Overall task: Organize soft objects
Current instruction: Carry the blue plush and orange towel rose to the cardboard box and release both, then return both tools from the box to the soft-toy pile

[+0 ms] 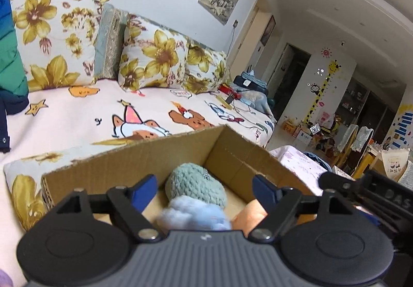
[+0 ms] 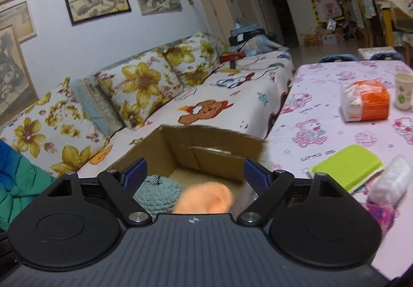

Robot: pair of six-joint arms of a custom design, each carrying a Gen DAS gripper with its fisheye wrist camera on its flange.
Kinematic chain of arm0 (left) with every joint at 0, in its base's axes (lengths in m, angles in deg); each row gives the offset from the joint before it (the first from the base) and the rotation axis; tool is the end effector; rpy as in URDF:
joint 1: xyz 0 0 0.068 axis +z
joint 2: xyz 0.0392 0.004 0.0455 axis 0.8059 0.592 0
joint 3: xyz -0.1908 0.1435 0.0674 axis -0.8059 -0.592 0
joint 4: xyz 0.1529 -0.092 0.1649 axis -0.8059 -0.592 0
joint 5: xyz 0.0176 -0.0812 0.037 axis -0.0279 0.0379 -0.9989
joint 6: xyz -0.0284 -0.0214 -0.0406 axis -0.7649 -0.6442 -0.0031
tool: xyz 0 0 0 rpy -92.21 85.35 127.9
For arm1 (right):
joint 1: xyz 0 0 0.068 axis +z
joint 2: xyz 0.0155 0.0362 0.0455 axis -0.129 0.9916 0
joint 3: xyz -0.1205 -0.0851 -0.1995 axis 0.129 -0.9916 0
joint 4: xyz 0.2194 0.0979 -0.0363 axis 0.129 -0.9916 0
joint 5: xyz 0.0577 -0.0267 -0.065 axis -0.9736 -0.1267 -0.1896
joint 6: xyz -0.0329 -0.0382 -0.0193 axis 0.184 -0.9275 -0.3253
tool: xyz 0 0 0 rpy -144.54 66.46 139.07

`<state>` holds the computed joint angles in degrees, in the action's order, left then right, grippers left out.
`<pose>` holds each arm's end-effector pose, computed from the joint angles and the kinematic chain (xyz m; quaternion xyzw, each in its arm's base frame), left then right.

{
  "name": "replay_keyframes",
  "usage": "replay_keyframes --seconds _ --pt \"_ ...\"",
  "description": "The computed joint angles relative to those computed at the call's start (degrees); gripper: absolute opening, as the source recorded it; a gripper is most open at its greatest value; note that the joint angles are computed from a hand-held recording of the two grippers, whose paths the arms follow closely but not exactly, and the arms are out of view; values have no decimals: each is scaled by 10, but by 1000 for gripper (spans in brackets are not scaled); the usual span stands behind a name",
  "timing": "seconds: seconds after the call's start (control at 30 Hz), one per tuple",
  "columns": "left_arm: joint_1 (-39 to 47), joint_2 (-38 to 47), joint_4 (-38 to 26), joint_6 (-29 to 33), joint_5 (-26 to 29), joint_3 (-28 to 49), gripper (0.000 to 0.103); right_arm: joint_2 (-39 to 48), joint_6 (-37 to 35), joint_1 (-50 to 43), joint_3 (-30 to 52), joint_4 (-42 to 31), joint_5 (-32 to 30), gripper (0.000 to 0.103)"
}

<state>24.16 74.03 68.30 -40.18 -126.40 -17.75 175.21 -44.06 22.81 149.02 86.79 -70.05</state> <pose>0.2484 -0.1143 0.1374 -0.2681 0.7724 -0.0541 0.5732 0.3700 0.2150 0.1542 -0.0679 0.8086 0.2451 0.5306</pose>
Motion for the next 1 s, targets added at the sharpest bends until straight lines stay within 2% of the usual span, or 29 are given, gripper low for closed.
replay_keyframes --seconds 0.17,0.4,0.7,1.0 --pt "-12 2 28 37 -14 -1 90 -66 10 2 -103 59 32 103" --pt "-22 9 59 73 2 -4 92 -139 25 -3 -209 107 77 103" --pt "-46 26 89 123 7 4 93 -196 44 -14 -300 147 109 103" --pt "-69 52 123 172 12 17 93 -212 66 -10 -327 148 141 103"
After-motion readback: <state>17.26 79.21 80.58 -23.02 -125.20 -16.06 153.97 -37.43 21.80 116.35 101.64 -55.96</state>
